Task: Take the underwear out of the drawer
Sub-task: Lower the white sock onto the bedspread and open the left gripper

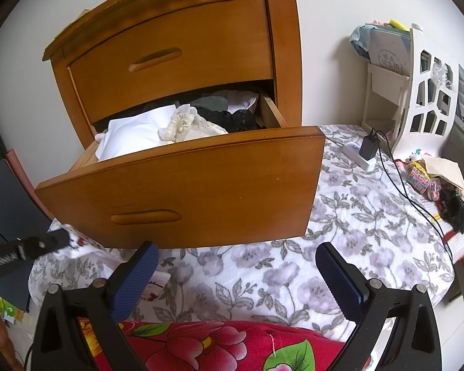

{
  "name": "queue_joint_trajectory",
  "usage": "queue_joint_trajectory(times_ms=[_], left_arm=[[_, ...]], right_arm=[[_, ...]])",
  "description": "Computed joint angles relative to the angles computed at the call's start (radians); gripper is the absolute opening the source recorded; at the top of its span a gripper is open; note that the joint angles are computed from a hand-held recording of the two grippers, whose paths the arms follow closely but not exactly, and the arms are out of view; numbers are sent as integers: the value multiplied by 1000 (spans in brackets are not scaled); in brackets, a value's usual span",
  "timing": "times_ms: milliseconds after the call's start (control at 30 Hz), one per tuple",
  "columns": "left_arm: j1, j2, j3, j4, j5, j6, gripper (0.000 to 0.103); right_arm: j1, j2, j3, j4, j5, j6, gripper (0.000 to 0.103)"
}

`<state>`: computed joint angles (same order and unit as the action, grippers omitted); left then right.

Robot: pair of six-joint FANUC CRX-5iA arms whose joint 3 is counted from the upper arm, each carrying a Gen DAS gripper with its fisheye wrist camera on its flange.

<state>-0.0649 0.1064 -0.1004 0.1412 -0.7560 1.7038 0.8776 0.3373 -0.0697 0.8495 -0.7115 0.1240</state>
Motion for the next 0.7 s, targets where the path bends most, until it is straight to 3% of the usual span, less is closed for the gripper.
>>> queue_joint_trajectory(times_ms=[467,500,567,700], left_arm=[[-22,64,47,-28,-32,3,12],[-23,66,49,-30,-34,4,15],[-26,68,54,-43,-38,15,36],[-28,65,59,-71,-40,39,45]], right_arm=[[1,0,-1,-4,-3,6,103],[1,2,2,-6,-4,8,103],[1,1,2,-7,-6,9,103],[1,3,5,-8,-6,10,103]])
